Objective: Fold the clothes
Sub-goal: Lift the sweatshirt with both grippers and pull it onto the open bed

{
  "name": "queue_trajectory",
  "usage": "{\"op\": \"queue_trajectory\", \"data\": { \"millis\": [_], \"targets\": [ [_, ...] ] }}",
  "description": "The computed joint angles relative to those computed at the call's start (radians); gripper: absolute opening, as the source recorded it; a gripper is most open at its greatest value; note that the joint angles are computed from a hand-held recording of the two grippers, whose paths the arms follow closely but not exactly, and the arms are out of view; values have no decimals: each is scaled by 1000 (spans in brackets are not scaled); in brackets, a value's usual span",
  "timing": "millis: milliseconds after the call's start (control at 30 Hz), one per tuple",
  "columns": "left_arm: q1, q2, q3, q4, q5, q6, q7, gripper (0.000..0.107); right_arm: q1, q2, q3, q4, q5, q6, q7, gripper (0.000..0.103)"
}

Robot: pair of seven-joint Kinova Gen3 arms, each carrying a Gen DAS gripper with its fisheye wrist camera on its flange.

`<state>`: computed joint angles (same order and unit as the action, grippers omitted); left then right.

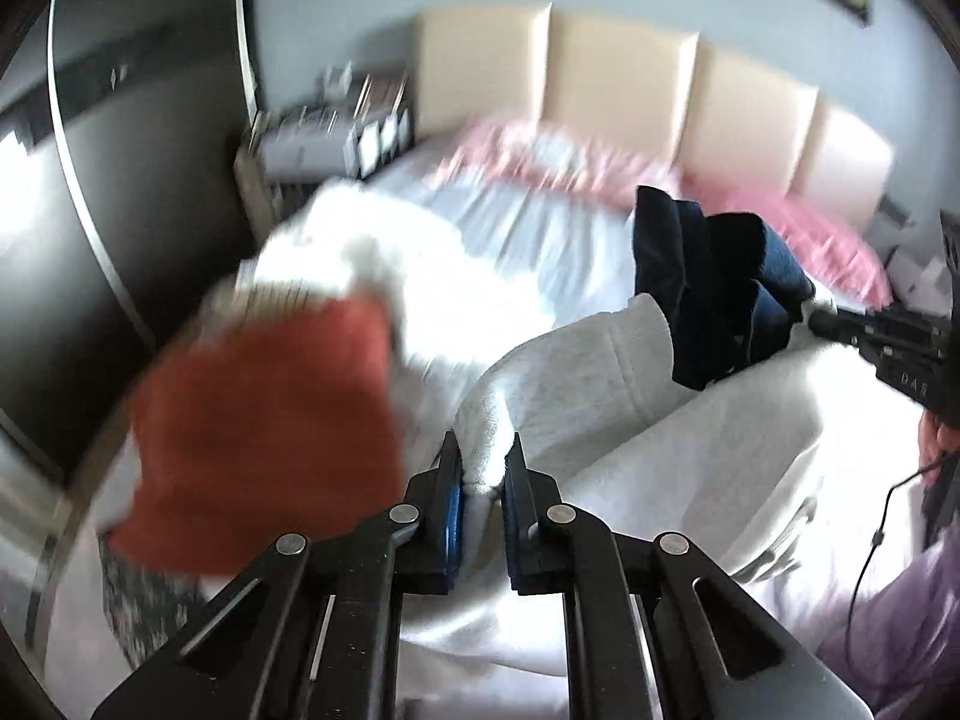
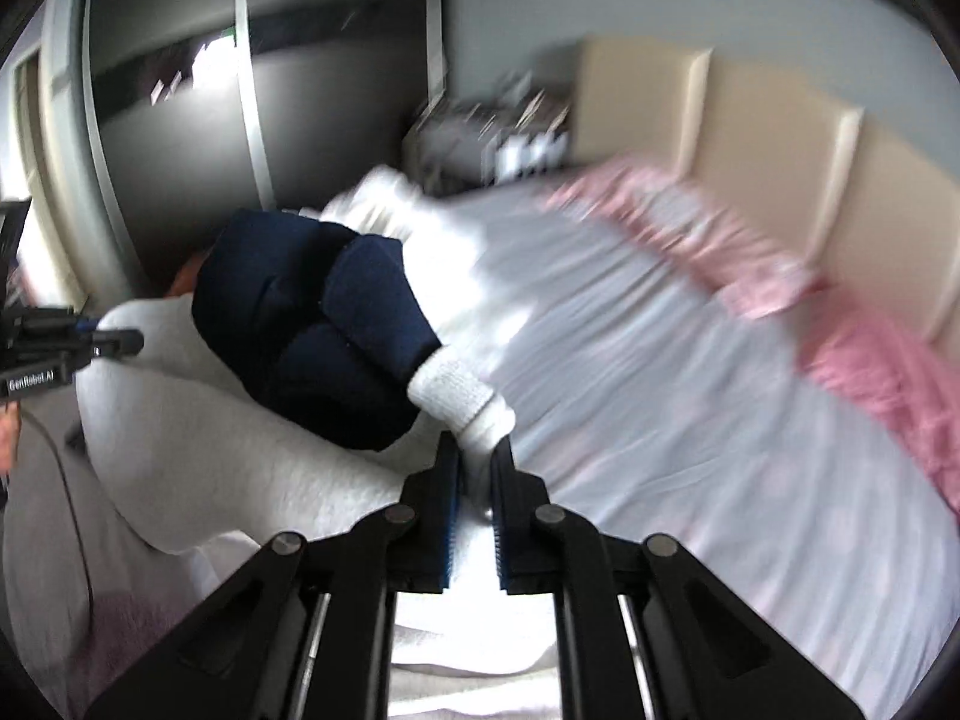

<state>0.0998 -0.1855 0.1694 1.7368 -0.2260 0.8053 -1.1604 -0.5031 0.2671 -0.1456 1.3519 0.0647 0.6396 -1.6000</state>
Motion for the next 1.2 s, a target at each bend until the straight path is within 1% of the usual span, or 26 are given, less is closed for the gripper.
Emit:
{"op": "queue_trajectory", "data": {
  "millis": [33, 67, 100, 200, 233, 300, 333, 367, 400, 433, 500, 533, 567, 600, 633, 700, 767, 833, 867, 900, 967, 1067, 1100, 1133, 1200],
  "targets": [
    [4, 1, 24, -46, -16, 2, 17, 11, 2, -42, 19, 14, 18, -15, -25, 8],
    [9, 5, 48, -93, -34, 2, 34, 11, 19, -78, 19, 22, 26, -19, -33, 8],
    [16, 12, 71, -139, -55, 2, 50, 11, 50, -120, 0, 29, 50, -14, -51, 8],
    [36, 34, 167, -278, -170, 16, 135, 11, 174, -206, -129, 11, 171, 15, -134, 8],
    [51, 42, 192, -324, -211, 24, 157, 11, 218, -228, -170, 15, 212, 5, -149, 8],
    [98, 60, 209, -409, -260, 59, 179, 11, 304, -313, -233, 55, 293, -30, -208, 8],
    [117, 79, 230, -455, -297, 72, 195, 11, 327, -355, -242, 73, 334, -47, -244, 8],
    [139, 98, 250, -501, -331, 84, 205, 11, 338, -392, -232, 85, 359, -64, -268, 8],
    [160, 119, 260, -541, -356, 99, 211, 11, 338, -426, -205, 84, 367, -73, -275, 8],
    [181, 139, 269, -579, -377, 113, 213, 11, 320, -448, -169, 72, 361, -65, -267, 8],
    [220, 161, 266, -617, -384, 140, 208, 11, 255, -470, -82, 22, 305, -12, -202, 8],
    [240, 173, 264, -638, -388, 155, 205, 11, 245, -478, -56, 13, 273, 2, -170, 8],
    [259, 183, 262, -652, -393, 167, 205, 11, 249, -490, -48, 17, 257, 14, -149, 8],
    [279, 193, 257, -648, -398, 179, 214, 10, 265, -498, -58, 32, 254, 15, -141, 8],
    [296, 200, 245, -640, -387, 185, 215, 10, 268, -510, -49, 56, 234, 24, -123, 8],
    [306, 209, 216, -588, -319, 177, 215, 10, 260, -530, -20, 108, 189, 46, -93, 8],
    [316, 223, 184, -539, -243, 166, 201, 10, 288, -542, -11, 176, 122, 46, -61, 8],
    [336, 265, 159, -488, -212, 166, 210, 10, 285, -543, 34, 265, 41, 28, -27, 8],
    [341, 286, 145, -453, -190, 151, 215, 10, 292, -533, 44, 301, 0, 18, -13, 9],
    [347, 304, 132, -417, -167, 129, 224, 10, 307, -520, 41, 346, -24, 0, -8, 9],
    [368, 341, 103, -350, -153, 75, 260, 10, 317, -485, 42, 428, -45, -41, -19, 9],
    [402, 409, 66, -307, -129, 25, 293, 10, 365, -409, 12, 531, -75, -117, -32, 9],
    [410, 433, 56, -297, -110, 7, 297, 10, 387, -370, -15, 554, -66, -142, -61, 9],
    [409, 459, 47, -292, -88, -9, 287, 11, 399, -331, -25, 560, -65, -158, -73, 9],
    [427, 509, 15, -267, -80, -61, 297, 12, 393, -277, -9, 607, -108, -207, -52, 9]
  ]
}}
